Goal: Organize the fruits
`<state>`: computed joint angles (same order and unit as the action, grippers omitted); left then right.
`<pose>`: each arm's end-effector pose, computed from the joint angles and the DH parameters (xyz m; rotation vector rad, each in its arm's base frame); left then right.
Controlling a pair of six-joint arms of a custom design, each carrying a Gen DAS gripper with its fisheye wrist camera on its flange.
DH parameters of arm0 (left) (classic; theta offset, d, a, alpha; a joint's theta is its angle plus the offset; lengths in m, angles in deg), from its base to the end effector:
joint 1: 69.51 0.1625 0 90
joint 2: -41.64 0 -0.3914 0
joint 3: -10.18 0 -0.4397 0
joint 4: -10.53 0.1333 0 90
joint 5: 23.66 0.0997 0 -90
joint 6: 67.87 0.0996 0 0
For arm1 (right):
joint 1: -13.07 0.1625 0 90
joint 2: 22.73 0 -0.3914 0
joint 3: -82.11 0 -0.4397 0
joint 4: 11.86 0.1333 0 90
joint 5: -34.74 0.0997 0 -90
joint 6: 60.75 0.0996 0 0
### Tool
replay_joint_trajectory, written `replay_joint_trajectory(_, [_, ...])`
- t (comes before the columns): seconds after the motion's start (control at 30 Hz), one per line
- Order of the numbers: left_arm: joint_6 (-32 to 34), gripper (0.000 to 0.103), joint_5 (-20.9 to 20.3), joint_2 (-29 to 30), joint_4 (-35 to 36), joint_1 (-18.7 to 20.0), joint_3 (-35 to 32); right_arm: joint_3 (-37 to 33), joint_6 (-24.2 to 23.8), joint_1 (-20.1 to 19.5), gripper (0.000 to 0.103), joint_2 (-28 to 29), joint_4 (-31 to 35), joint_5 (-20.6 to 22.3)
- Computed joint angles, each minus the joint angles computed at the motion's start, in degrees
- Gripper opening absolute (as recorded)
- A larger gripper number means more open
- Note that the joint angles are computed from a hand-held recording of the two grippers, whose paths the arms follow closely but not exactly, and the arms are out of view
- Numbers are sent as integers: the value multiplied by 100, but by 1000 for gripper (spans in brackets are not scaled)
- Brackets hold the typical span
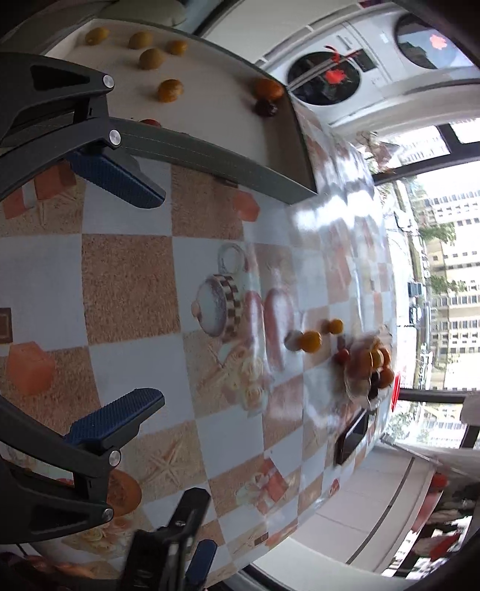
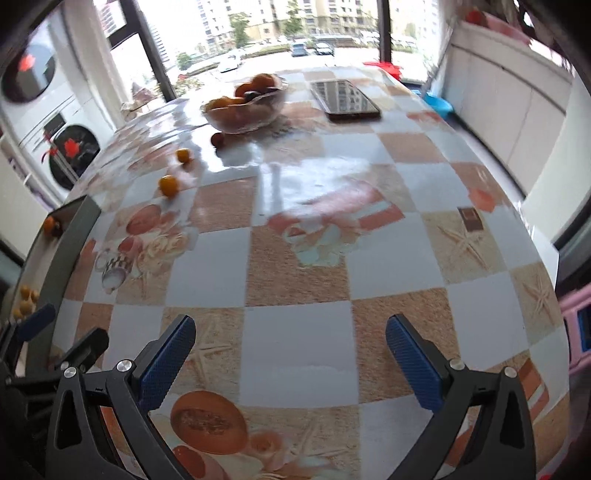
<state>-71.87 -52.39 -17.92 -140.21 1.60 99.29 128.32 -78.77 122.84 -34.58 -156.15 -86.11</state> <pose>-0.0149 -0.7251 0.2938 -0.0708 2.0897 -0.8068 0.3713 -0.7899 -0.0517 0.7151 -2.4743 0.4628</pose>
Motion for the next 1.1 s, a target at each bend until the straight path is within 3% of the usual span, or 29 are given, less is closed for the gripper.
replay_joint_trajectory(0.17, [-160,99,37,12,97,30,-29,19,-335,75,103,47,-100,26])
replay_joint_trajectory(0.47, [-312,99,-55,-81,273,29,-22,12,-328,107,103,14,-68,89])
replay_joint_trajectory(0.57, [-45,99,-12,-215,-149,-29,143,-60,-351,167,103,40,7,144])
replay_joint_trajectory(0.77, [317,103,551,-822,-1050,-143,686,-341,-681,452,103,225,235,546])
replay_joint_trajectory(0.93, [-408,103,1167,-1480,-650,0,1040,-856,-1171,801,103,606,906,1060])
replay_joint_trajectory(1.1, [-139,103,1448,-1786,-1133,127,1355,-1714,-1649,1149,103,1227,1719,1092])
